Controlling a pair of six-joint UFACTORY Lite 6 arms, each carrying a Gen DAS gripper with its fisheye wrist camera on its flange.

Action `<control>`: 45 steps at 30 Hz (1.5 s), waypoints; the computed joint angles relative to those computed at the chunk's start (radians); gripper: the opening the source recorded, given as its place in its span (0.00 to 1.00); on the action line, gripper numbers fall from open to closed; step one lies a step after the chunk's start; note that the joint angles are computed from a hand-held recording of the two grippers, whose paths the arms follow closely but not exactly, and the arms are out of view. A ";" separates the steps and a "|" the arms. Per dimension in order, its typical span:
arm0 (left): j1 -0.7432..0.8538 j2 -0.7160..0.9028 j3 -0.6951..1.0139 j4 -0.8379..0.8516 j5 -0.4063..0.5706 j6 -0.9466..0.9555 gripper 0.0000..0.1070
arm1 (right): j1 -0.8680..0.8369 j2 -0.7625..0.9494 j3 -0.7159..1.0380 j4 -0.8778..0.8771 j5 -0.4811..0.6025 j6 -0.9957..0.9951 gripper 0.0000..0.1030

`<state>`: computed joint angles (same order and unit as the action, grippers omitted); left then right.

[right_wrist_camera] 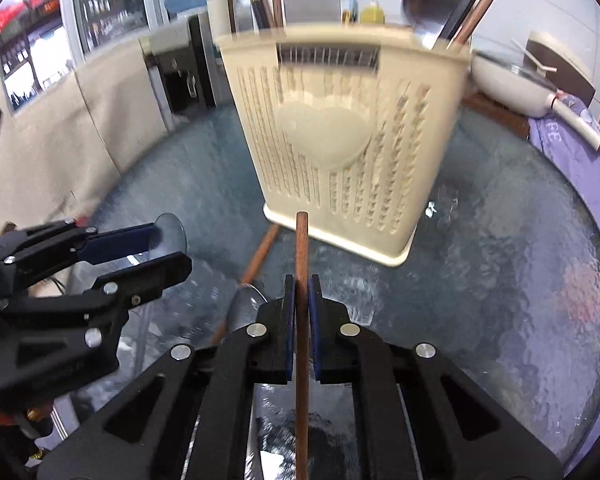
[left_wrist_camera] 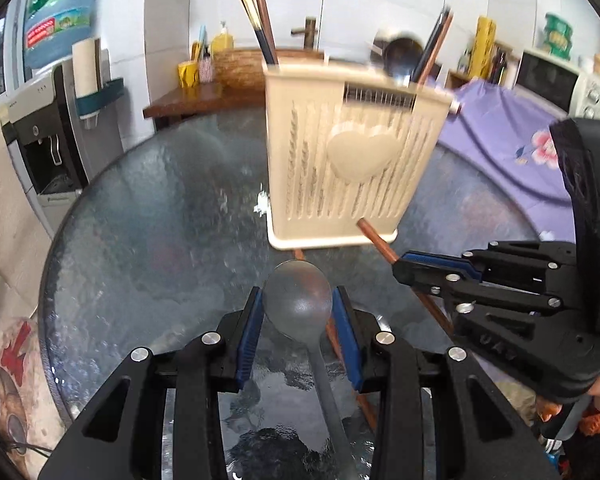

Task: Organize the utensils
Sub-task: 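Lift the grey spoon with the left tool while the right tool carries the chopstick over the holder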

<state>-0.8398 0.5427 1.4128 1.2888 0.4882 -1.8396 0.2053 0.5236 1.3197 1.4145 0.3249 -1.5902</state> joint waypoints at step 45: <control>0.054 0.014 0.051 -0.211 0.125 0.280 0.61 | -0.162 -0.451 -0.242 0.065 0.193 -0.033 0.07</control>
